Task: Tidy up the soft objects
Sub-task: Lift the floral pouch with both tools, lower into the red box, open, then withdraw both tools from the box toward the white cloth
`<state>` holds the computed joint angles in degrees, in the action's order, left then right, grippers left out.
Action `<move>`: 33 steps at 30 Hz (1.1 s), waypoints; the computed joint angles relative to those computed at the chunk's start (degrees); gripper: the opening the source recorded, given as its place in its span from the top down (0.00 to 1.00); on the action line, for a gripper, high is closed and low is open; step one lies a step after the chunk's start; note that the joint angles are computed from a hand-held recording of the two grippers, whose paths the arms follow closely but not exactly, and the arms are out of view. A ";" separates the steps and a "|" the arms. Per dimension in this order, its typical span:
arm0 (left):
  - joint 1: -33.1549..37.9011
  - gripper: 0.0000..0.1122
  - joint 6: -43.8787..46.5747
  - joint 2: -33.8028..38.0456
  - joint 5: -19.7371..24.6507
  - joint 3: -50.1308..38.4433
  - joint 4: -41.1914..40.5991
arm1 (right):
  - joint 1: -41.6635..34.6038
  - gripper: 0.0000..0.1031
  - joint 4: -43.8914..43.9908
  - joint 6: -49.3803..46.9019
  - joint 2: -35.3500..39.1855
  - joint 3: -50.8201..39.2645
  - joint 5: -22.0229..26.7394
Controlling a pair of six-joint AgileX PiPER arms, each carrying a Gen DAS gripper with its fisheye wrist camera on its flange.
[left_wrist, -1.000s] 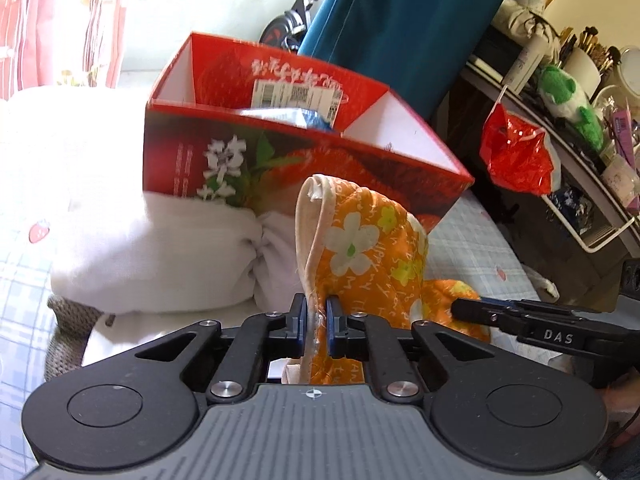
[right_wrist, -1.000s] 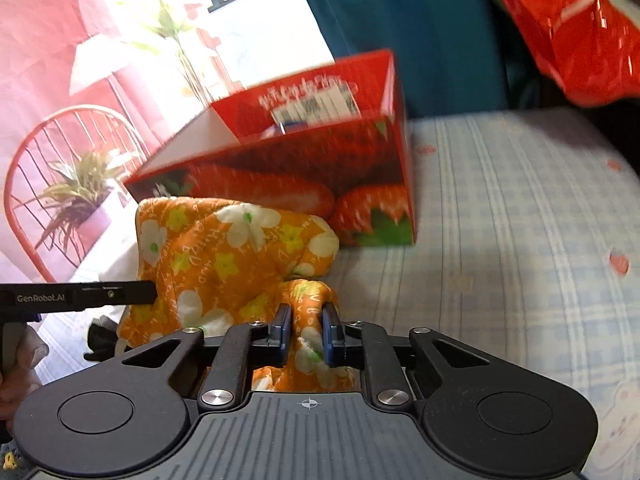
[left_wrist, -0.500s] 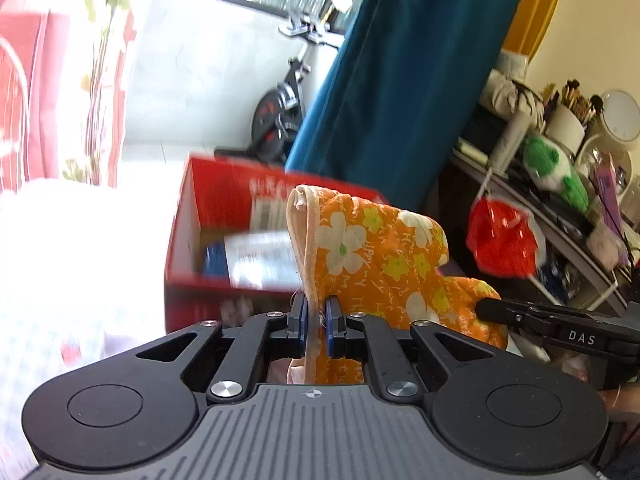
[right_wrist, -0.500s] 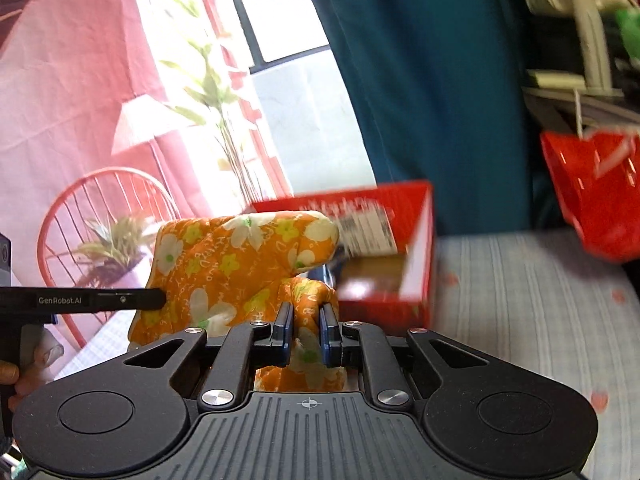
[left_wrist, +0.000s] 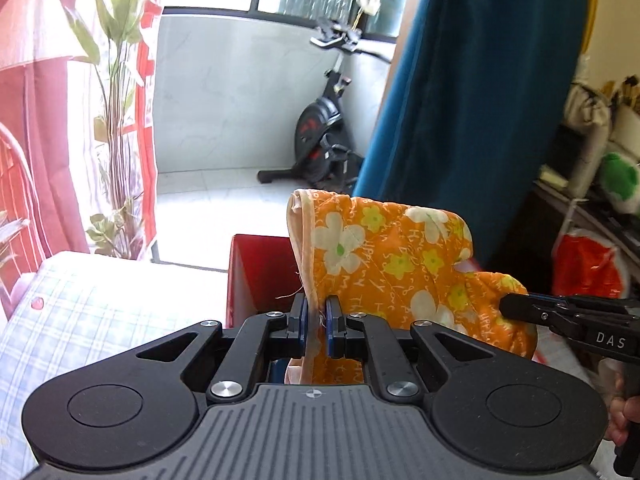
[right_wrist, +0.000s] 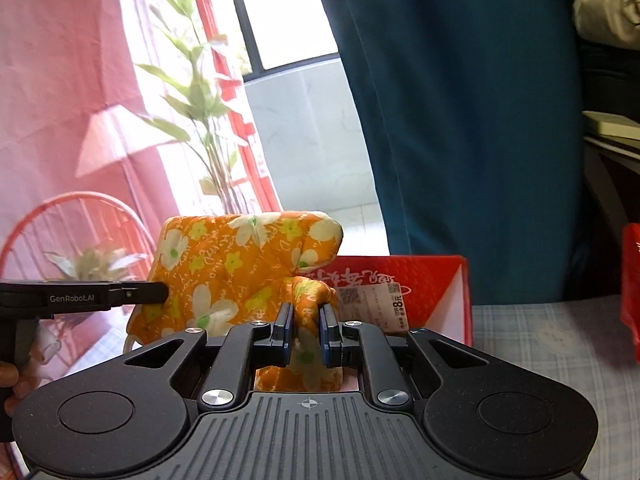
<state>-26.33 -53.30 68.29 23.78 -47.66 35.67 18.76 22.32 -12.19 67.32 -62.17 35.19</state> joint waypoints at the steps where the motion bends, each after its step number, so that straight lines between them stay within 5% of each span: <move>1: 1.00 0.91 1.85 1.68 -0.44 -1.03 -1.35 | 0.80 0.88 -1.60 1.54 2.11 -1.03 -0.70; 9: 5.22 0.90 15.36 12.18 -0.40 -6.83 -12.36 | 1.16 0.88 -5.90 6.19 13.96 -5.49 -1.14; 11: 5.38 0.85 14.86 13.60 0.29 -7.36 -11.62 | 1.71 0.88 -7.11 7.75 15.40 -5.54 -0.86; 13: 5.64 0.68 14.99 13.81 0.14 -7.22 -11.19 | 2.71 0.88 -8.83 9.50 16.35 -5.56 -0.74; 19: 4.68 0.64 15.69 12.53 0.30 -6.85 -10.84 | 5.18 0.86 -13.59 14.63 17.45 -6.81 0.15; 24: 2.18 0.57 12.21 9.98 2.24 -6.22 -6.85 | 6.74 0.70 -17.61 17.15 15.49 -6.34 1.78; 27: 0.02 0.48 8.72 7.17 3.87 -5.42 -3.07 | 8.86 0.48 -22.79 21.94 13.59 -6.14 2.78; 33: -5.41 0.16 -0.07 0.73 8.90 -3.19 5.49 | 14.97 0.10 -33.90 31.90 7.32 -4.14 5.07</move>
<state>-31.74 -53.37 69.03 32.68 -50.85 41.17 33.72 -11.59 19.71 74.64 -66.31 40.27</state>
